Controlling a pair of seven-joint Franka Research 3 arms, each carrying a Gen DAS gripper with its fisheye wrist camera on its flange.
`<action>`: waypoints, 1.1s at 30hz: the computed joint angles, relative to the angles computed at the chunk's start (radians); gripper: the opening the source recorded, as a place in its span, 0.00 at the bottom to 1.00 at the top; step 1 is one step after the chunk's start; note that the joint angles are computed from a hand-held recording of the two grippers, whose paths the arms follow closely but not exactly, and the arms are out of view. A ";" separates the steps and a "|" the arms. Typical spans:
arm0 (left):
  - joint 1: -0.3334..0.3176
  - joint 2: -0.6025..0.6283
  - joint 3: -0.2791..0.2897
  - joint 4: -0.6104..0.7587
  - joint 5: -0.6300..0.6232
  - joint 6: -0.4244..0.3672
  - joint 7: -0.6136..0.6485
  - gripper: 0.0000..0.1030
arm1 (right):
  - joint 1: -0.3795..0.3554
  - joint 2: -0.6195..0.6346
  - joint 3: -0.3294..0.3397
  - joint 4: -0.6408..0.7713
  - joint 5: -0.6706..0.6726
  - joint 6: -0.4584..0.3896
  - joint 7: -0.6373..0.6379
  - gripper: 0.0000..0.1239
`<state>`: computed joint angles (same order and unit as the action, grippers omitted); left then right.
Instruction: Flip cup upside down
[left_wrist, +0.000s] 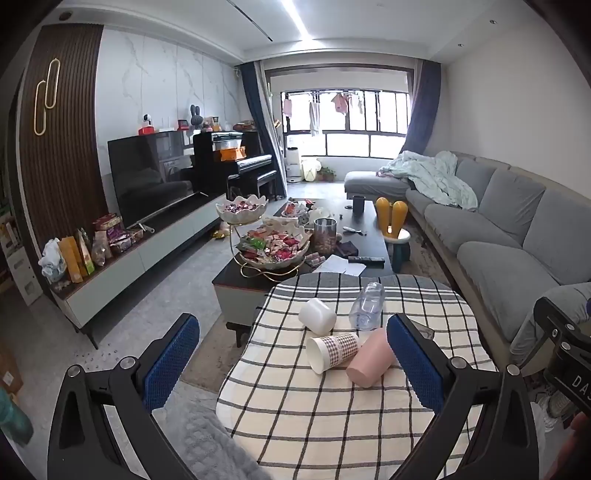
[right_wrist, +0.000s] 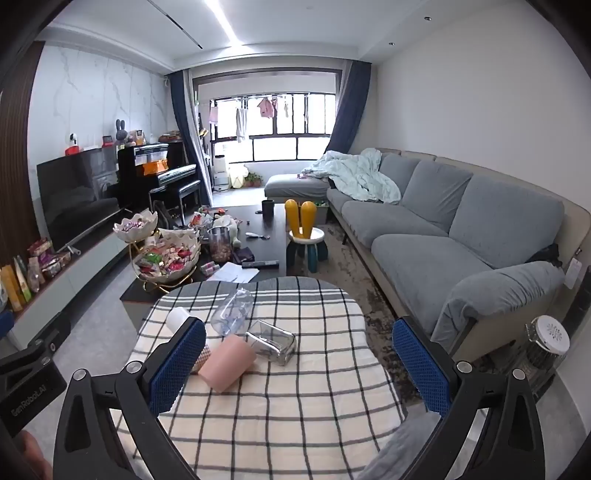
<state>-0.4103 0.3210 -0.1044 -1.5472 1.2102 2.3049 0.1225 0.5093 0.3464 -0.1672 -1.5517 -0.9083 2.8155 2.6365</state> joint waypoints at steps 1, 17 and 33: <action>-0.002 0.002 0.001 0.003 0.003 -0.002 -0.004 1.00 | -0.002 0.000 0.004 0.000 0.008 -0.004 -0.009 0.82; 0.001 -0.011 0.001 -0.018 0.026 0.021 -0.042 1.00 | 0.000 0.002 0.000 0.004 0.008 -0.002 -0.004 0.82; 0.011 -0.023 -0.009 -0.038 0.025 0.023 -0.048 1.00 | 0.002 -0.002 0.001 -0.001 -0.003 -0.002 0.002 0.82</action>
<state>-0.3993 0.2982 -0.1139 -1.5854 1.2350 2.3284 0.0749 0.5114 0.3449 -0.1659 -1.5531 -0.9111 2.8131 2.6387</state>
